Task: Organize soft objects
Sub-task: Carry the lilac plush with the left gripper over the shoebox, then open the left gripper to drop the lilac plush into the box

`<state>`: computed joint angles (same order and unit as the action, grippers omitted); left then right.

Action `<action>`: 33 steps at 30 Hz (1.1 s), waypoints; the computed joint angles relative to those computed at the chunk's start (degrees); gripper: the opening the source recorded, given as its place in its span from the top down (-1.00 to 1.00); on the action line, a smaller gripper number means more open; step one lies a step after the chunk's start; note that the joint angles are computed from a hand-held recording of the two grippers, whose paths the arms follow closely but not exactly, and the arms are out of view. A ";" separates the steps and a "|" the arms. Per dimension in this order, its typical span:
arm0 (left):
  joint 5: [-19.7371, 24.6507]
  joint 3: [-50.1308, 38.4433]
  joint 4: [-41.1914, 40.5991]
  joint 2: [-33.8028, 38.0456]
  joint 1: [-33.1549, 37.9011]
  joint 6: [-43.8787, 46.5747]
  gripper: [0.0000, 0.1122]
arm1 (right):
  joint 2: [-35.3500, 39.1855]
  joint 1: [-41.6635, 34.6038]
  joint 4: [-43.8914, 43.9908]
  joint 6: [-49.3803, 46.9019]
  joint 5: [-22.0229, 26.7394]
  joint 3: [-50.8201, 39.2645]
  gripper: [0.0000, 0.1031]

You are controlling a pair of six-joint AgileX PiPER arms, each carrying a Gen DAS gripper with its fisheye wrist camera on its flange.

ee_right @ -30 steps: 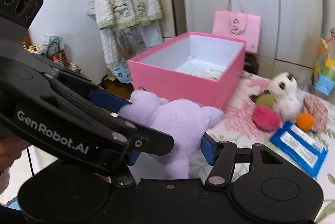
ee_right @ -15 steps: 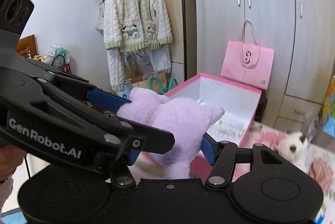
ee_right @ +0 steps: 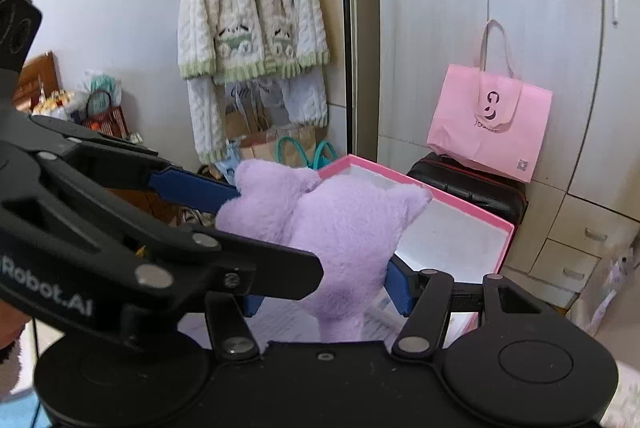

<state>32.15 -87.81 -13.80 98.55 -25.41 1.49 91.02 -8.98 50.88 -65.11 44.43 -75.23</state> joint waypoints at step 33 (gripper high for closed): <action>-2.10 4.31 18.91 -1.51 -3.01 -14.89 -0.33 | 8.87 -1.45 -12.07 -2.02 8.87 -11.43 -0.27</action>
<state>30.05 -83.50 5.10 97.03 -28.42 -13.41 99.89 -10.43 38.81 -67.13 53.30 -86.66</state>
